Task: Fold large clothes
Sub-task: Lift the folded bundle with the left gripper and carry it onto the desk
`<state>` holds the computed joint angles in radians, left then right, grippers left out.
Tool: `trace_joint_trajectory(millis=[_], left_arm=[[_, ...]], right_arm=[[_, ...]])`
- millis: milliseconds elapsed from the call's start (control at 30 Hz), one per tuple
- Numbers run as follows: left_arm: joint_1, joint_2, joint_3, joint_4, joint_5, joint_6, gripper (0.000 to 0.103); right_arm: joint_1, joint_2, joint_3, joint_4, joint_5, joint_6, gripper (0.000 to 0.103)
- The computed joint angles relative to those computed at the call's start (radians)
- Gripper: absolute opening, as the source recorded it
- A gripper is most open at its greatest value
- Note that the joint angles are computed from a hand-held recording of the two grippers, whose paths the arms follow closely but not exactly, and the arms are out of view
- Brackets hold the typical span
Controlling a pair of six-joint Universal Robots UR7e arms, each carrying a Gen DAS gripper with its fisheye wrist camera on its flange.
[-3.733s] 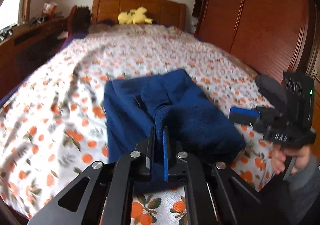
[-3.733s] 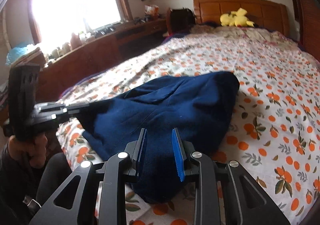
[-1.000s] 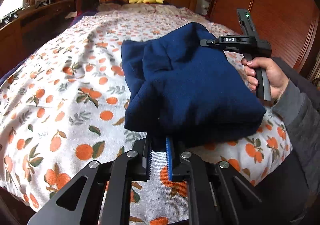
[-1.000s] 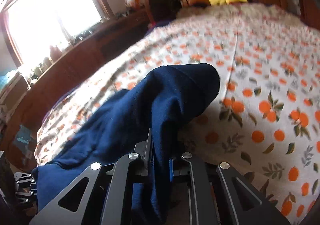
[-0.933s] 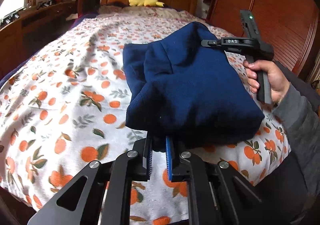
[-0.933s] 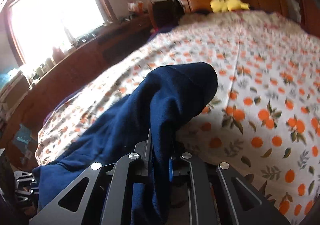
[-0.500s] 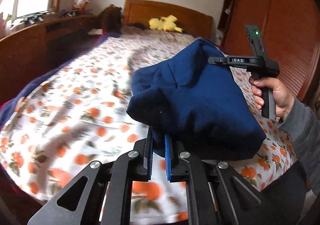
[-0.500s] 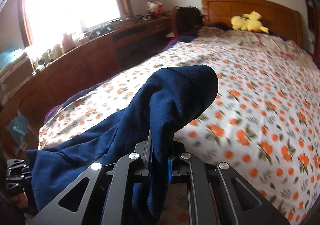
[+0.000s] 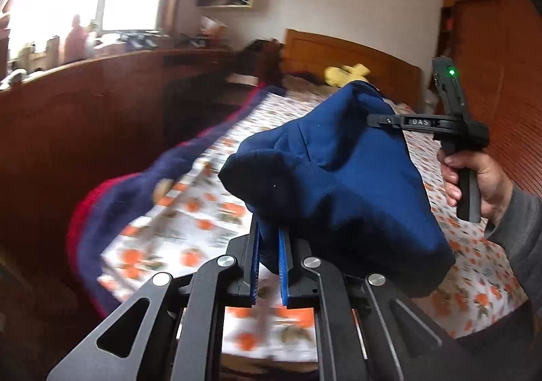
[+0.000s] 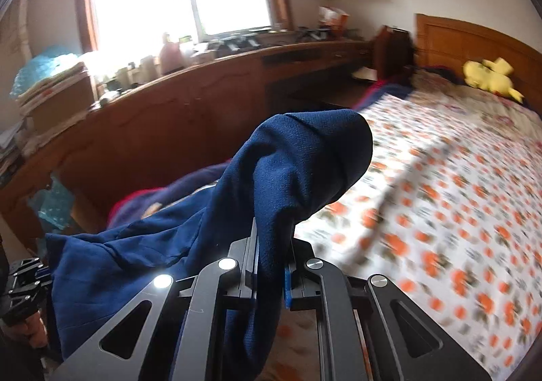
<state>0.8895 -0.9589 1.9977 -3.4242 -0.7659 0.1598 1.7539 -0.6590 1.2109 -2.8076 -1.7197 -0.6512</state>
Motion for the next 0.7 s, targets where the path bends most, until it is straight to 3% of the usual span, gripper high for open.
trace_joint_trajectory(millis=[167, 433, 700], left_arm=[[0.042, -0.053, -0.002, -0.033, 0.079, 0.047, 0.009], [0.089, -0.111, 0.005, -0.055, 0.16, 0.083, 0.009], [0.139, -0.125, 0.02, 0.019, 0.197, 0.032, 0.01]], right_arm=[[0.05, 0.133, -0.156, 0.068, 0.012, 0.018, 0.009], [0.072, 0.263, -0.283, 0.124, 0.018, 0.042, 0.009], [0.054, 0.302, -0.279, 0.132, -0.099, 0.028, 0.015]])
